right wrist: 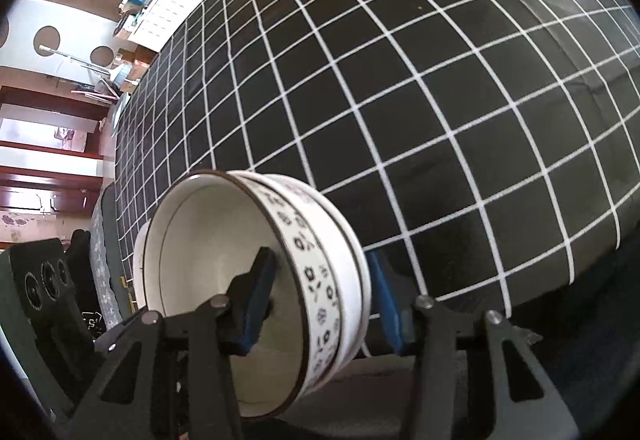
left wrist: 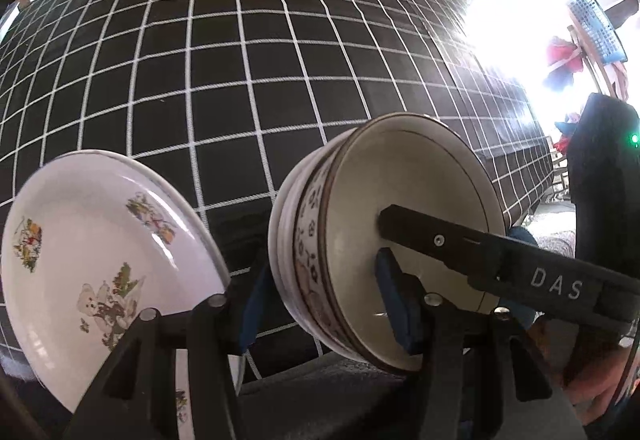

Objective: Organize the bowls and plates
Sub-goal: 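Lift the bowl stack with both grippers and carry it over the plate stack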

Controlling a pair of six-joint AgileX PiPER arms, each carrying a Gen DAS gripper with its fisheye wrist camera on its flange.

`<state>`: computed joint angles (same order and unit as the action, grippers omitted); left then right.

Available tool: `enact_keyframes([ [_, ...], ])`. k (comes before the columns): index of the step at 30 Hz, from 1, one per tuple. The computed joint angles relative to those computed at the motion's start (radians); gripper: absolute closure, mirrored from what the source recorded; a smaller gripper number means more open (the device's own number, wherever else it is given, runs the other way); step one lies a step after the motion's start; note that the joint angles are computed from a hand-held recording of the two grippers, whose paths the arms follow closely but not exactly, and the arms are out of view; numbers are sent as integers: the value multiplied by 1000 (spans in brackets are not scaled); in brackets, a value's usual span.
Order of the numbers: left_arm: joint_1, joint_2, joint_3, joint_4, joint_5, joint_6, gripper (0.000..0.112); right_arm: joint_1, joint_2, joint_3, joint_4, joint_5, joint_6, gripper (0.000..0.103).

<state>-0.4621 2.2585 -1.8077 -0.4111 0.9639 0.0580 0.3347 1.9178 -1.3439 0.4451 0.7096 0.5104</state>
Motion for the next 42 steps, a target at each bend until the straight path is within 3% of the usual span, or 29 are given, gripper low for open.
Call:
enact_keyframes([
  [11,69,-130,79,12,-4,-2,63,50,21,-140,-41,72,35,51],
  [22,203,-257,211,31,-37,-6,63,128,193,-468,-50,208,33,51],
  [33,341,-241,248,5,-41,52,63,180,420,-825,-62,376,58,51],
  [42,355,-190,216,4,-35,53,63,195,499,-943,-64,437,83,51],
])
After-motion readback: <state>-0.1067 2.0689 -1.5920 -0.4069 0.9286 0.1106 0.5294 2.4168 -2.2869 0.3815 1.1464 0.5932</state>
